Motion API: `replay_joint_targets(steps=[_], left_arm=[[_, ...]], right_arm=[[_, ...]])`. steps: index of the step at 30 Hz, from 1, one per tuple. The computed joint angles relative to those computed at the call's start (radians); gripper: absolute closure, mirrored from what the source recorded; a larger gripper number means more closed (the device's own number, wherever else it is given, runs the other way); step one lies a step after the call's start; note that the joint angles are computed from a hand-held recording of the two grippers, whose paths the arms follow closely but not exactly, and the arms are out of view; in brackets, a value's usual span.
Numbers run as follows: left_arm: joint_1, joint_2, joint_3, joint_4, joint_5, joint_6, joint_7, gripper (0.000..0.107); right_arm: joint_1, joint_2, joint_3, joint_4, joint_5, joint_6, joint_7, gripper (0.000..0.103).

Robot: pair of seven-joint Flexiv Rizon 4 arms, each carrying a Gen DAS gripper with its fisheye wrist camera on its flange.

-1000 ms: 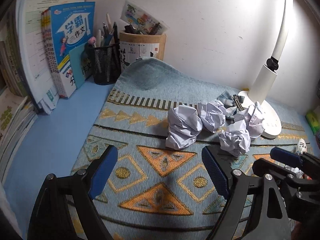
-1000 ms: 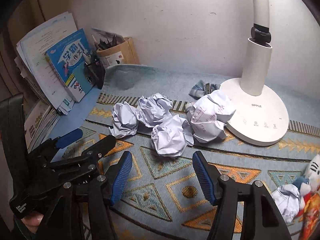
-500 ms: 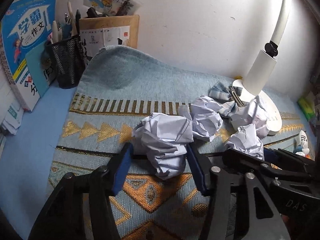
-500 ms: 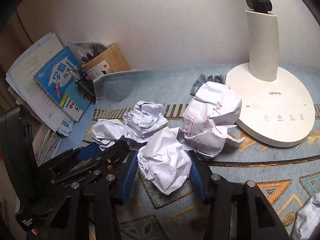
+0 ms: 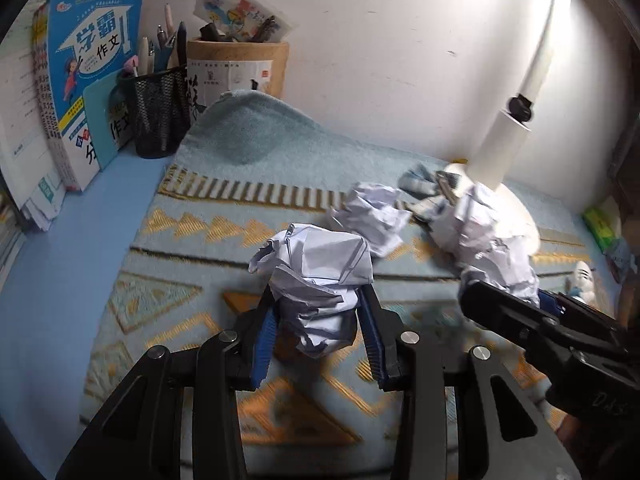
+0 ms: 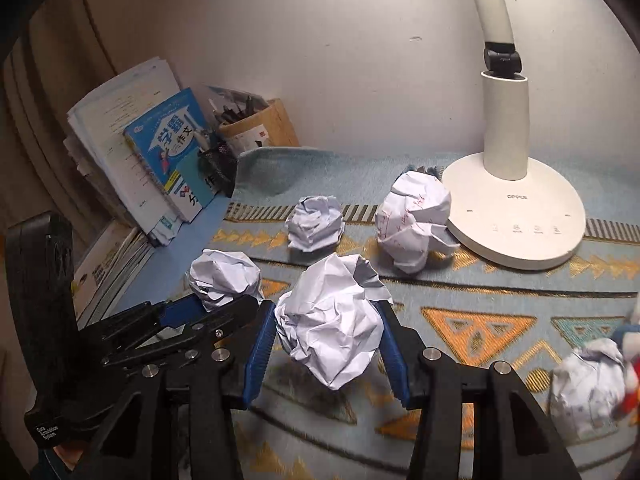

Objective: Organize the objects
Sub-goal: 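Grasp a paper ball with the left tool while the right tool grasps another, then carry both paper balls in the two tools to the glass bowl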

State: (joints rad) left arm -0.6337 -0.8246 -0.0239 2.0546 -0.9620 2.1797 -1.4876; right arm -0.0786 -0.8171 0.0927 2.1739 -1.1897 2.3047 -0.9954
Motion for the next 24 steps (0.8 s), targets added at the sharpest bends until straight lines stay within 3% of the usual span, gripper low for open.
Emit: replay_joint_targets(steps=[3, 5, 7, 10, 13, 17, 19, 22, 24], left_arm=[[-0.151, 0.003, 0.015, -0.023, -0.197, 0.03, 0.122, 0.071], [-0.21, 0.008, -0.017, -0.034, -0.304, 0.072, 0.186, 0.071], [-0.249, 0.001, -0.061, -0.059, -0.395, 0.117, 0.242, 0.071], [-0.274, -0.013, -0.123, -0.076, -0.425, 0.184, 0.246, 0.071], [-0.288, -0.046, -0.183, -0.12, -0.473, 0.246, 0.299, 0.071], [-0.251, -0.086, -0.258, -0.148, -0.426, 0.277, 0.264, 0.071], [-0.27, -0.121, -0.282, -0.232, -0.535, 0.343, 0.4, 0.071], [-0.256, -0.156, -0.324, -0.287, -0.567, 0.414, 0.505, 0.071], [-0.237, -0.168, -0.359, -0.311, -0.58, 0.438, 0.557, 0.071]], right_arm=[[-0.058, 0.062, -0.036, 0.098, -0.063, 0.04, -0.061, 0.054], [-0.111, 0.081, -0.07, 0.146, -0.124, 0.079, -0.09, 0.054], [-0.137, 0.102, -0.103, 0.206, -0.092, 0.09, -0.177, 0.053], [-0.201, 0.107, -0.145, 0.25, -0.112, 0.081, -0.259, 0.053], [-0.274, 0.083, -0.177, 0.233, -0.214, 0.102, -0.237, 0.053], [-0.285, 0.088, -0.184, 0.264, -0.154, 0.099, -0.352, 0.052], [-0.299, 0.078, -0.183, 0.259, -0.186, 0.106, -0.363, 0.049], [-0.292, 0.069, -0.181, 0.257, -0.165, 0.095, -0.36, 0.026], [-0.311, 0.064, -0.188, 0.239, -0.231, 0.104, -0.328, 0.026]])
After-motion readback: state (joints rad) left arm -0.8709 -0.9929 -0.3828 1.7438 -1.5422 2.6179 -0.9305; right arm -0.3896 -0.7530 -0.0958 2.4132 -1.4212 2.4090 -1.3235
